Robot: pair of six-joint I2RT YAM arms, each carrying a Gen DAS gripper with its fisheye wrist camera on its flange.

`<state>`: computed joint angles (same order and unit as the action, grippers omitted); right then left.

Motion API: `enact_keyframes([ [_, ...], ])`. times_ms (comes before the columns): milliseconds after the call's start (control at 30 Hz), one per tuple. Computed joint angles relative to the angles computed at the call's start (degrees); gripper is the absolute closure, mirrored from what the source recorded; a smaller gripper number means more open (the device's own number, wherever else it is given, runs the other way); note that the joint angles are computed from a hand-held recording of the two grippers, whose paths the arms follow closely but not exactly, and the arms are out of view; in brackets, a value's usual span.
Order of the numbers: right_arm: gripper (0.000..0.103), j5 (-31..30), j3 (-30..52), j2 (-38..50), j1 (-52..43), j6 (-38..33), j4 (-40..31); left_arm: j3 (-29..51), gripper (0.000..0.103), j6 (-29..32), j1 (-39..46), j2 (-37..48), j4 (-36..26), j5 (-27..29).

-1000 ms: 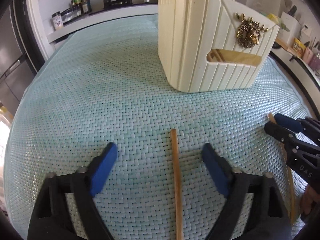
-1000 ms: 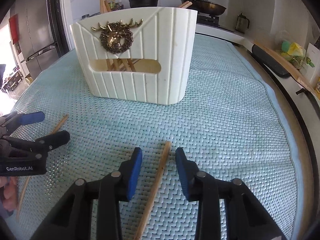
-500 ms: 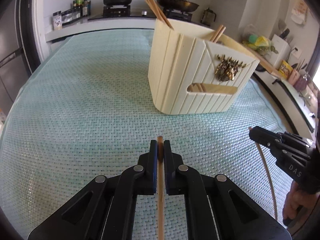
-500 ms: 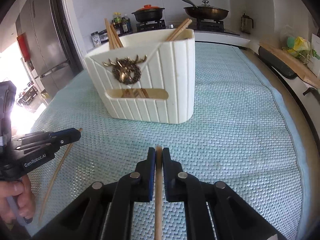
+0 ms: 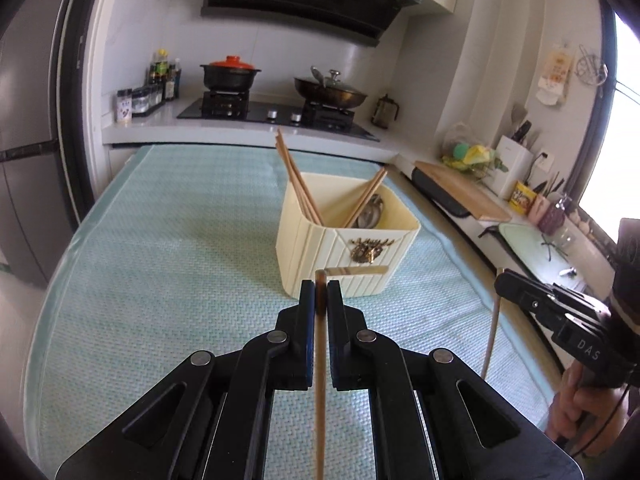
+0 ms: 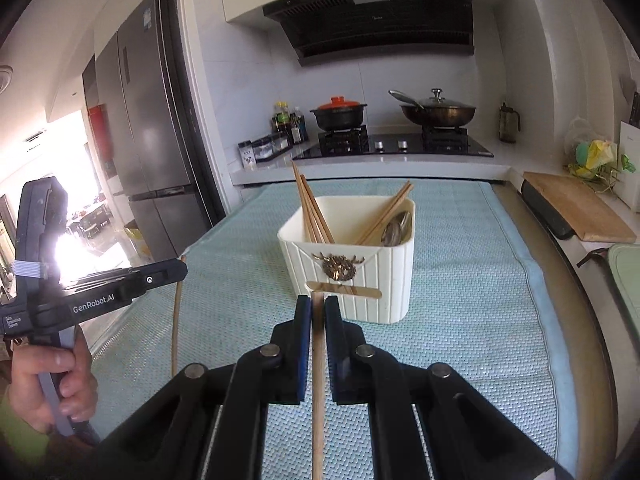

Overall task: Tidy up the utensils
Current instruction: 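Lift and carry both chopsticks over the cream box with both tools, then open the left tool dropping its chopstick into the box while the right tool drops its own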

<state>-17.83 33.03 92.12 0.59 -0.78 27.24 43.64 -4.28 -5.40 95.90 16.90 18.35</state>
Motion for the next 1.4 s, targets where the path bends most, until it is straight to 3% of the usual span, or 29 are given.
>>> enact_keyframes([
  [333,0.096,2.2,-6.3,-11.8,1.3,-0.6,2.1,-5.8,0.099,-0.5,0.8,-9.2,2.6,0.9],
  [767,0.096,3.3,-6.1,-18.4,1.9,-1.1,0.7,-3.9,0.099,-1.5,1.8,-13.1,1.8,2.8],
  [1100,0.096,1.8,3.1,-18.2,1.1,-1.6,-4.0,7.9,0.099,-1.9,1.3,-10.6,-3.8,2.8],
  [1400,0.096,3.5,19.3,-10.3,1.7,-3.0,-8.6,25.3,0.099,-2.0,-1.3,-2.9,-9.4,-0.4],
])
